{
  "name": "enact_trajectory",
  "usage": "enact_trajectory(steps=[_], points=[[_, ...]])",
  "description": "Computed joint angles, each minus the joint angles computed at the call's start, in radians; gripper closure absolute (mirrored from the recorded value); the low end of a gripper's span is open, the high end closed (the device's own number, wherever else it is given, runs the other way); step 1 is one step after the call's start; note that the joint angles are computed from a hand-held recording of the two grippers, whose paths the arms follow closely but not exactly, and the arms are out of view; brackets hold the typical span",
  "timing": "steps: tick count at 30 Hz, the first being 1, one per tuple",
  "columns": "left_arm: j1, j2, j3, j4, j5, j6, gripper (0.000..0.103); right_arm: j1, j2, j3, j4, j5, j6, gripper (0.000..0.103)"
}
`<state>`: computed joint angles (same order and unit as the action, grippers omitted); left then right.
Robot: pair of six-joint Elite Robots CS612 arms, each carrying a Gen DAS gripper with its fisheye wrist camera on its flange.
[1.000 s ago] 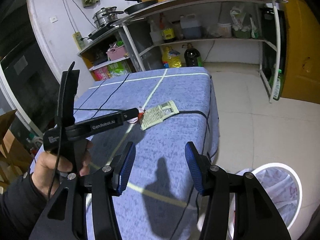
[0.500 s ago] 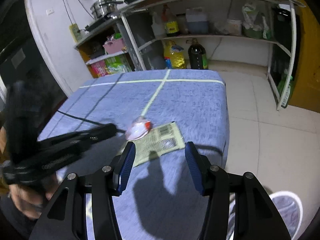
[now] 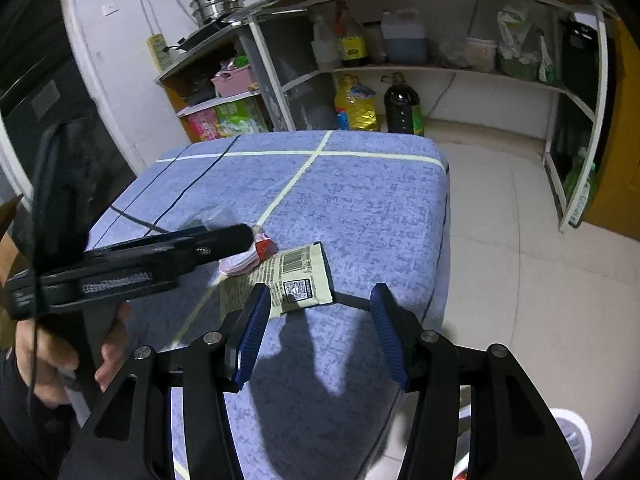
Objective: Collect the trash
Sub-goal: 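Grasp the pink lid with the left tool while the right tool grasps the paper label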
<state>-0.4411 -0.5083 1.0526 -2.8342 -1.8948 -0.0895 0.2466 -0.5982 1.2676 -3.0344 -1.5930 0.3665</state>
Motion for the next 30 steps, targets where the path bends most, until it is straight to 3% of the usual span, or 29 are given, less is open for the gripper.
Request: enact_trajectory(steps=[5, 12, 16, 20, 26, 28, 30], points=[[0.000, -0.017, 0.035, -0.045, 0.024, 0.039, 0.071, -0.005, 0.003, -0.009, 0.005, 0.037, -0.049, 0.050], [0.018, -0.042, 0.082, -0.045, 0.004, 0.068, 0.071, -0.021, 0.042, -0.107, 0.160, 0.129, -0.142, 0.047], [0.023, -0.052, 0.101, -0.048, 0.004, 0.083, 0.071, -0.015, 0.048, -0.119, 0.176, 0.127, -0.180, 0.045], [0.025, -0.063, 0.119, -0.046, 0.024, 0.105, 0.071, 0.008, 0.052, -0.136, 0.217, 0.049, -0.236, 0.045], [0.037, -0.084, 0.152, -0.043, 0.052, 0.120, 0.071, 0.012, 0.067, -0.186, 0.292, 0.033, -0.193, 0.045], [0.042, -0.089, 0.164, -0.048, 0.054, 0.123, 0.071, 0.015, 0.070, -0.198, 0.306, 0.004, -0.163, 0.064], [0.045, -0.093, 0.174, -0.056, 0.052, 0.125, 0.071, 0.013, 0.071, -0.199, 0.306, -0.002, -0.130, 0.073]])
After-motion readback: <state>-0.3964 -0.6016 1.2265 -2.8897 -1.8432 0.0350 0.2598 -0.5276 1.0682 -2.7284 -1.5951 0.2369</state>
